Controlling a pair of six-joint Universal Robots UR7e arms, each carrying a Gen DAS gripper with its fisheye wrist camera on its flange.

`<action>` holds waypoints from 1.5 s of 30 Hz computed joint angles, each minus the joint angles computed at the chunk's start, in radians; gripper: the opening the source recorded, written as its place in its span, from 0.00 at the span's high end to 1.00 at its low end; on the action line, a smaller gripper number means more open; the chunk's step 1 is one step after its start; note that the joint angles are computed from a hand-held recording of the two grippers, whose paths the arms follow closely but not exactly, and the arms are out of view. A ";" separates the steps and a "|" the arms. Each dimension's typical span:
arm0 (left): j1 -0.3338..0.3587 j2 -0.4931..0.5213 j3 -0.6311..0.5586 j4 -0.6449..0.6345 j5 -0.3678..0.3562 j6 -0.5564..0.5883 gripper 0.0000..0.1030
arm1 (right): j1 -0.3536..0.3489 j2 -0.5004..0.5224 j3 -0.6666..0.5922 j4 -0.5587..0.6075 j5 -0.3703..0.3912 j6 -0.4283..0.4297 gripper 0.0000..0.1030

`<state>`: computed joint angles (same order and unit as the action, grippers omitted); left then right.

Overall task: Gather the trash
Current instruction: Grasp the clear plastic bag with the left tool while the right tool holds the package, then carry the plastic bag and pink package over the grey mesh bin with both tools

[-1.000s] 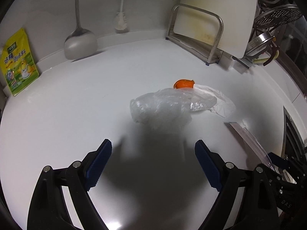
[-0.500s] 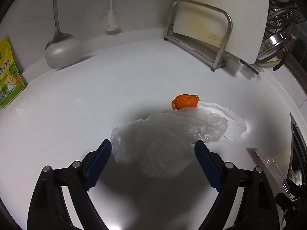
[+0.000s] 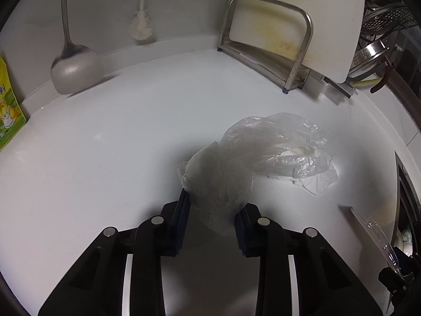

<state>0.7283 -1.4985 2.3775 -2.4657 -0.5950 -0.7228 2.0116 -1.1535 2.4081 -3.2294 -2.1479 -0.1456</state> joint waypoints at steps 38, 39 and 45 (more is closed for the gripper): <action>-0.865 -0.279 -0.015 1.325 -0.403 -1.320 0.70 | 0.152 -0.488 0.140 0.432 0.112 -0.043 0.51; -0.885 -0.270 -0.015 1.323 -0.424 -1.338 0.70 | 0.154 -0.504 0.144 0.448 0.112 -0.044 0.51; -1.012 -0.188 -0.024 1.299 -0.543 -1.432 0.70 | 0.166 -0.670 0.184 0.617 0.133 -0.059 0.51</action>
